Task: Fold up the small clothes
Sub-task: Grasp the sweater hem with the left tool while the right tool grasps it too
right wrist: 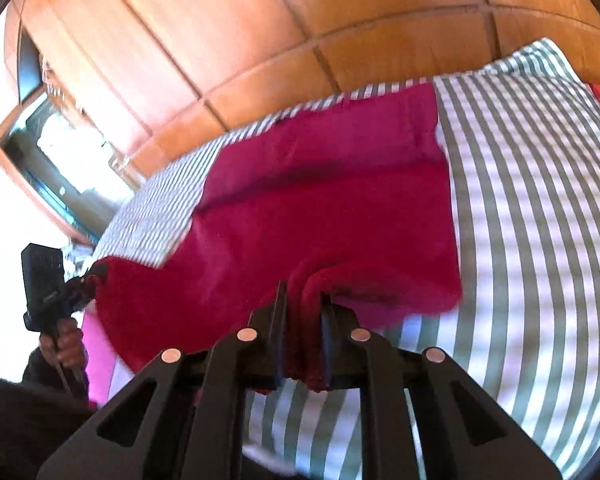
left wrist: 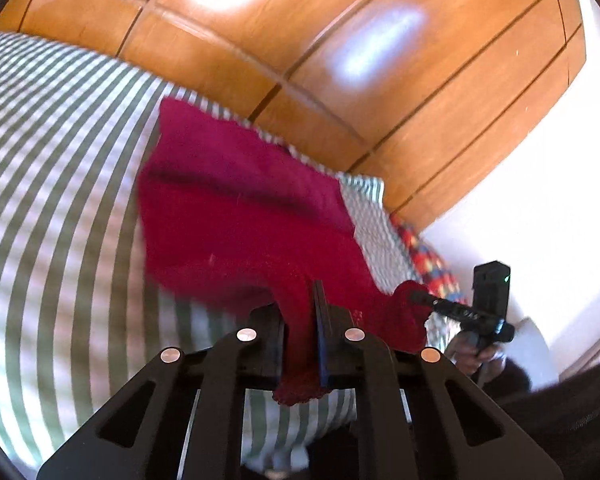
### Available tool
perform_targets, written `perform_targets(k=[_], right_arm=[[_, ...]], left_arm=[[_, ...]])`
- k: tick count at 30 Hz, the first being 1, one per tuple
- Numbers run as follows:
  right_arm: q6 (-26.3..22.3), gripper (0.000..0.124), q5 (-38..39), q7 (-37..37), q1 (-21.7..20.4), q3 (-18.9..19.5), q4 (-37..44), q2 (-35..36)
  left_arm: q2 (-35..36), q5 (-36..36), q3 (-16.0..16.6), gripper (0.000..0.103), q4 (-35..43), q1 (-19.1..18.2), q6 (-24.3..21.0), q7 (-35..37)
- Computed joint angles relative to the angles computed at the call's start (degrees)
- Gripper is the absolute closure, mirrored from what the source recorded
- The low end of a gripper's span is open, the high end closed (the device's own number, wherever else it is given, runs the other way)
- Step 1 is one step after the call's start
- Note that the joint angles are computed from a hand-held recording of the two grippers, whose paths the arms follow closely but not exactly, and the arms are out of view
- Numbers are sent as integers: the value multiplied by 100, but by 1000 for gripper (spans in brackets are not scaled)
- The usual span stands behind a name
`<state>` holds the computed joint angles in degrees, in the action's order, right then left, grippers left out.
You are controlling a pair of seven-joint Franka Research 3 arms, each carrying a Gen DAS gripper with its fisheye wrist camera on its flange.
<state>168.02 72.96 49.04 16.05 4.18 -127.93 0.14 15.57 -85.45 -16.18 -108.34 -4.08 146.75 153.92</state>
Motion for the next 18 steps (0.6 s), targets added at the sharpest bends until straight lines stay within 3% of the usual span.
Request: perform_targets(k=[2,4,6,8,9,10,11,12,13,15,18], right_arm=[[7,111,-505,540,-74,-72,479,470],[-37,107,-994,1040,-177,-89,775,791],[57,94,-1689,1821,-220,-157,986,1077],[118,57,-1353,1637,-539,5,1112,1189],[212,51,-1185,1564,-642,94,1123,1193],[307,45,-1112,1564,-696,140,1087,1162],[404,42,-908,1434,-775,213,997,1085],[361,42,-742,1246,-869,242,901,983],[354,39,-792,1273,-861,211,853,955],[463,38,-1378,1763,-721,61,453,760],[447,38,-2290,2472,-562,-75,-46,580]], left_arm=[[338,226,2,92,469,-86,248,-198],[961,944,55,92,1281,-190,368,-1132],[1440,1676,208,90,1932,-367,596,-2204],[1825,2055,248,73,2489,-401,656,-2737],[1982,2232,294,68,2709,-437,731,-3079],[2072,2288,270,48,2825,-393,777,-3239],[2112,2248,231,28,2834,-376,1075,-3359],[2096,2181,172,25,2732,-360,1470,-3350],[2079,2230,113,25,2629,-293,1560,-3280],[2035,2526,76,25,2430,-202,1441,-3331],[1858,2688,-291,25,1864,89,1349,-2741]])
